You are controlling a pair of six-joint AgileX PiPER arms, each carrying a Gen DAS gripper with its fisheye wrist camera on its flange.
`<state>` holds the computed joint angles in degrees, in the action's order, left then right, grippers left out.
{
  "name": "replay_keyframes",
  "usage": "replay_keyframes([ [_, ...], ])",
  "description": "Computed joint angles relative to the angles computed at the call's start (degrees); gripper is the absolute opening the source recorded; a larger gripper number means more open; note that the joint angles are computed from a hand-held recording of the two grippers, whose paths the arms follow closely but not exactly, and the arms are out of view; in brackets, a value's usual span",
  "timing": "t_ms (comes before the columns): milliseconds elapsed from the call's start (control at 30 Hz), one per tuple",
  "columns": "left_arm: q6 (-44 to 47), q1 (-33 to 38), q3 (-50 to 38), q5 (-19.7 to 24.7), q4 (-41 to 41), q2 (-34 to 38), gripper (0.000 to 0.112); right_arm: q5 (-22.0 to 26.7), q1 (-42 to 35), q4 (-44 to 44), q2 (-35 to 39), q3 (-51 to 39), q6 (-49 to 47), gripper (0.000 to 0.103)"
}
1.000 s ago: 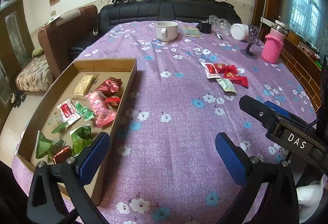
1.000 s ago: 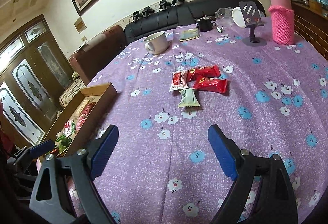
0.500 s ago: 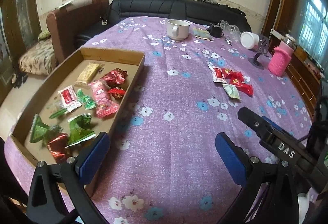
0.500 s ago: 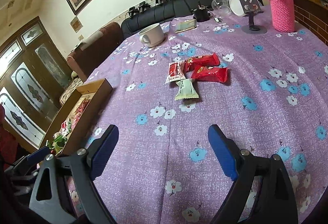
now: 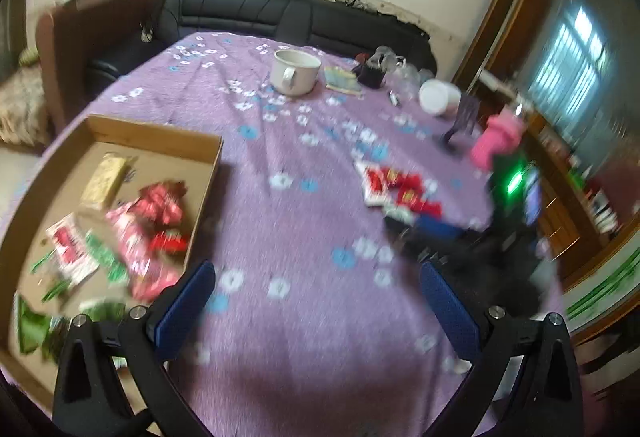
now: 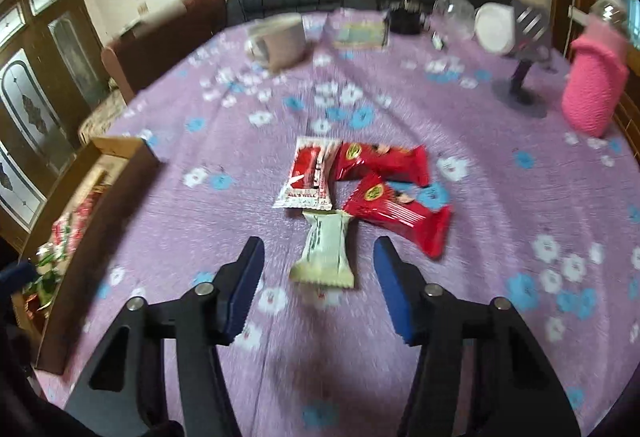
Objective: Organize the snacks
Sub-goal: 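Grasp the pale green bar with the right gripper while the left grasps the white-and-red packet, then carry the pale green bar and white packet over the box and open both grippers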
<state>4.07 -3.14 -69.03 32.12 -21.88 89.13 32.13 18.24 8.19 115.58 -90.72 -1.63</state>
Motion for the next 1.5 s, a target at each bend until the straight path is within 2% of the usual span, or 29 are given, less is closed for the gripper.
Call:
replay_keyframes([
  [33,3.42,1.72,-2.47,1.5,-4.12,1.77,0.102,0.23,0.04,0.56,1.03,-0.89,-0.67,0.045],
  [67,5.43,2.57,-4.19,2.18,-6.59,3.2,0.102,-0.26,-0.18,2.22,1.55,-0.91,-2.19,0.032],
  [167,5.11,3.18,-11.89,4.33,-7.58,9.6,0.102,-1.15,-1.88,8.84,0.66,0.74,-7.07,0.025],
  [233,4.68,2.39,-18.44,6.87,-7.93,15.05,0.102,-1.33,-2.6,10.55,-1.18,2.91,-8.43,0.025],
  [333,1.24,-0.42,-27.53,9.14,-3.66,22.49,0.102,-2.49,-4.65,16.97,-4.57,7.69,-13.24,0.025],
  [400,-1.04,-2.78,-35.57,11.51,0.49,28.86,0.09,-3.18,-6.39,23.59,-5.97,10.56,-19.06,0.025],
  [433,-1.65,-3.45,-40.02,13.8,1.09,32.09,0.084,-2.42,-7.48,27.27,-5.85,10.96,-22.13,0.025],
  [467,-1.94,-3.89,-45.33,16.56,0.65,36.03,0.072,-1.44,-8.1,28.66,-5.35,10.53,-22.91,0.025],
  [500,-2.72,-4.15,-49.51,18.79,0.65,38.91,0.069,0.06,-8.77,29.87,-4.27,9.41,-23.16,0.025],
  [567,-5.33,-5.31,-57.12,21.95,3.01,43.82,0.069,1.38,-9.58,32.52,-3.3,8.63,-24.93,0.025],
  [633,-6.66,-6.59,-61.02,23.01,5.93,46.25,0.069,1.71,-9.5,32.15,-3.06,8.18,-24.99,0.025],
  [733,-9.14,-8.71,-69.43,27.01,11.84,51.32,0.068,1.34,-8.86,29.91,-2.96,7.69,-23.46,0.025],
  [767,-8.65,-9.85,-68.69,25.91,14.74,50.93,0.065,1.18,-8.64,29.4,-2.97,7.63,-23.06,0.025],
  [833,-8.05,-10.95,-67.01,24.81,17.62,50.08,0.047,1.55,-8.84,29.64,-2.76,7.32,-23.42,0.025],
  [867,-6.77,-10.89,-65.32,23.81,16.86,49.26,0.029,1.79,-9.02,29.98,-2.73,7.25,-23.66,0.025],
  [900,-5.71,-10.49,-63.79,23.39,15.73,48.37,0.027,1.91,-9.17,30.43,-2.8,7.36,-23.92,0.025],
  [1133,-1.94,-6.33,-47.9,15.99,9.52,39.06,0.027,3.32,-10.1,34.72,-2.39,7.29,-27.54,0.025],
  [1233,1.04,-4.22,-38.47,12.39,5.75,32.57,0.027,3.67,-10.61,38.37,-2.75,8.02,-30.78,0.025],
  [1367,7.89,0.43,-22.11,6.85,-2.0,19.89,0.027,4.69,-11.16,44.25,-3.27,9.1,-36.36,0.026],
  [1500,13.88,7.69,-9.43,3.64,-9.86,9.27,0.027,3.81,-10.63,48.35,-4.85,11.42,-41.29,0.026],
])
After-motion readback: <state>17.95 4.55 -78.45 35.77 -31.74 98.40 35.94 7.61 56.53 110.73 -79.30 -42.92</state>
